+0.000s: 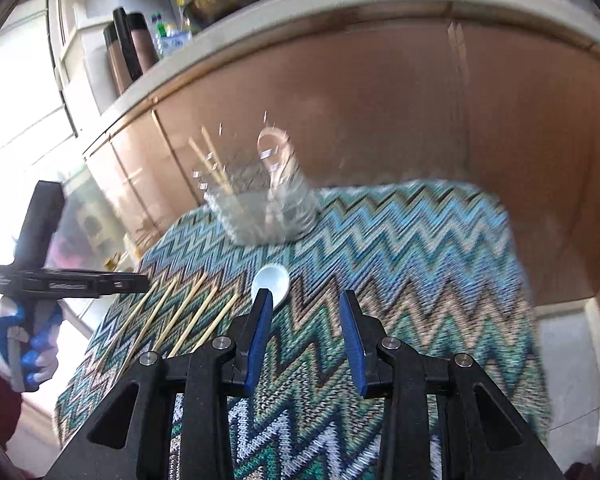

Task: Organize utensils
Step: 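Grasp a bamboo chopstick with left tool while right tool grasps the white spoon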

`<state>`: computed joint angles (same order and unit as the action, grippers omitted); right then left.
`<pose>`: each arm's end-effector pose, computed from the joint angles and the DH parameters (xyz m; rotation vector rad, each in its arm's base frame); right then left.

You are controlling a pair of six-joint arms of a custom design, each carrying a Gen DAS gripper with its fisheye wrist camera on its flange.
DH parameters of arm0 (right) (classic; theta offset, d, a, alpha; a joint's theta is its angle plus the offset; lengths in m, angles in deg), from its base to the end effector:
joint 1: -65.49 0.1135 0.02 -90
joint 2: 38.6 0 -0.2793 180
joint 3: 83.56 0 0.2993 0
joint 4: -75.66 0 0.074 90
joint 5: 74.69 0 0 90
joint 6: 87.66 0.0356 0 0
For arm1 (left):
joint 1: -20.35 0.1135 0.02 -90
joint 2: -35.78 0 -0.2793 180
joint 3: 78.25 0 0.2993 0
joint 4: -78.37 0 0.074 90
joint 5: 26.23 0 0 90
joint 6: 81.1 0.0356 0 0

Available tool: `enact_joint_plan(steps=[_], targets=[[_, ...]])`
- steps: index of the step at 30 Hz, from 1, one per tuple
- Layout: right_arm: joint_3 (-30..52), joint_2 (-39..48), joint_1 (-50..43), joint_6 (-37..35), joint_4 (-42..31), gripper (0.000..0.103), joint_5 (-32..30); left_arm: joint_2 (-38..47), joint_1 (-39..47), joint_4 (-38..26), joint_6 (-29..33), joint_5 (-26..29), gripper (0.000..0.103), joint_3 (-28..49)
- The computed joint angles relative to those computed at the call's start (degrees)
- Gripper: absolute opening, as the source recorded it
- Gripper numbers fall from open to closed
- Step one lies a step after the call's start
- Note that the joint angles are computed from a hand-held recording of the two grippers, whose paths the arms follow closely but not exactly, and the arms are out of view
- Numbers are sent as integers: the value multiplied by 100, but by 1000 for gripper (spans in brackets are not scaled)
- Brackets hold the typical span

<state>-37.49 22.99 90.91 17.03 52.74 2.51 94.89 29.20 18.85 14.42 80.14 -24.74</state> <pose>0.2320 0.1190 0.2115 -0.3383 2.2725 0.6217 0.2189 0.0239 0.2259 0.0071 2.6620 -0.3063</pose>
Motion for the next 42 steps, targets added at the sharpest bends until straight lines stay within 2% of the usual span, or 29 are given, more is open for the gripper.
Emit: enact_joint_plan(steps=[6, 9, 14, 24, 33, 36, 38, 42], targets=[[650, 1523, -164, -173, 242, 33, -894, 1084, -381, 327, -60, -185, 29, 248], [999, 2116, -157, -223, 312, 31, -1060, 1490, -487, 399, -82, -202, 23, 403], [1420, 2724, -121, -305, 379, 31, -1184, 1920, -660, 489, -54, -370, 15, 588], [2272, 3633, -111, -671, -108, 31, -1513, 2720, -1054, 568, -158, -556, 10, 940], [3004, 4399, -92, -834, -458, 31, -1779, 3150, -1007, 646, -210, -337, 7, 1209], [3282, 4660, -99, -866, -567, 24, -1981, 3082, -773, 580, 16, -261, 6, 1178], [3429, 4798, -99, -909, -633, 8, -2083, 2984, -714, 550, 71, -256, 6, 1118], [3559, 4929, -73, -922, -635, 7, -2154, 2778, -727, 582, -44, -275, 5, 967]])
